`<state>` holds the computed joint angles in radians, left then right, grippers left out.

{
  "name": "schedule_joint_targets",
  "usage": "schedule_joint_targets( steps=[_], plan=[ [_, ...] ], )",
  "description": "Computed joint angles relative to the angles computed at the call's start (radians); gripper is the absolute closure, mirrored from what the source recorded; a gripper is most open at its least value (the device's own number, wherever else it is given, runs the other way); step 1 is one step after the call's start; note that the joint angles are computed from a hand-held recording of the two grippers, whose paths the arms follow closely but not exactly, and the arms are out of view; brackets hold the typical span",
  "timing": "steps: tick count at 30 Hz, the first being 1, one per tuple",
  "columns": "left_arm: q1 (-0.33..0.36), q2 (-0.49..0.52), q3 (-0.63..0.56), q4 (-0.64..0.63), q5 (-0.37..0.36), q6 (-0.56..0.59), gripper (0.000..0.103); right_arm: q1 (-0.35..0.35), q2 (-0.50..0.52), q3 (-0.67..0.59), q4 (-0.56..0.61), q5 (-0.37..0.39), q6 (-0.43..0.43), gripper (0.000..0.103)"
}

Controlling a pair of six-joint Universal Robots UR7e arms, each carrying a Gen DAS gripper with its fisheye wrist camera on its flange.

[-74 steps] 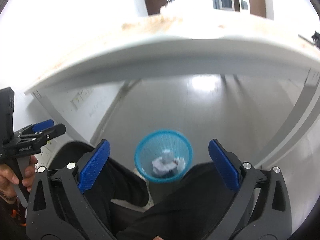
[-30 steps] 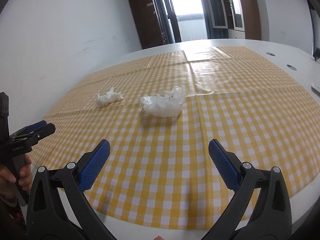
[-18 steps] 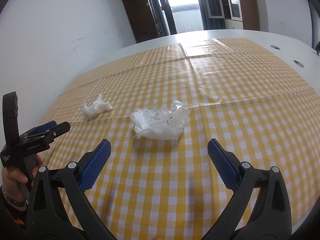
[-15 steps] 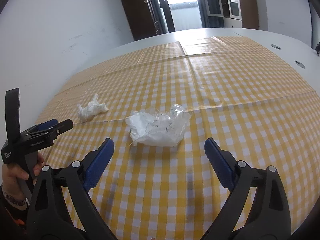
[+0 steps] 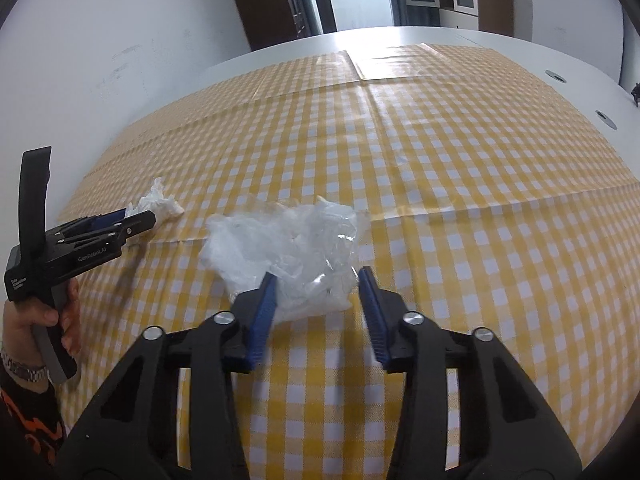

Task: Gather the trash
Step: 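Grasp the crumpled plastic bag with the right tool while the left tool grasps the white tissue, then carry the plastic bag and tissue down over the blue wastebasket with both tools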

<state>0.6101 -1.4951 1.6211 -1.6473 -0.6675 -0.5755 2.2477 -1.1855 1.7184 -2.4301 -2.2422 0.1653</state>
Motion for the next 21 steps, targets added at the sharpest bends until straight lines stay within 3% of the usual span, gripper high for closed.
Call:
schedule_joint_targets(
  steps=[3, 6, 12, 14, 16, 21],
  plan=[
    [-0.009, -0.011, 0.024, -0.024, 0.006, 0.012, 0.083, 0.002, 0.002, 0.008, -0.01, -0.011, -0.013, 0.079],
    [-0.013, -0.033, 0.044, -0.049, 0.006, 0.0, 0.085, 0.005, -0.003, 0.02, -0.025, 0.0, -0.012, 0.086],
    [-0.048, -0.088, 0.097, -0.15, 0.014, 0.034, 0.086, 0.038, -0.077, 0.104, -0.082, 0.01, -0.022, 0.09],
    [-0.068, -0.095, 0.096, -0.122, 0.025, -0.008, 0.086, 0.051, -0.113, 0.137, -0.088, 0.019, -0.017, 0.09],
    [-0.107, -0.105, 0.096, -0.088, 0.034, -0.041, 0.086, 0.062, -0.145, 0.165, -0.097, 0.014, -0.019, 0.09],
    [-0.277, -0.174, 0.119, 0.068, 0.042, -0.183, 0.086, 0.088, -0.225, 0.248, -0.131, 0.011, -0.013, 0.09]
  ],
)
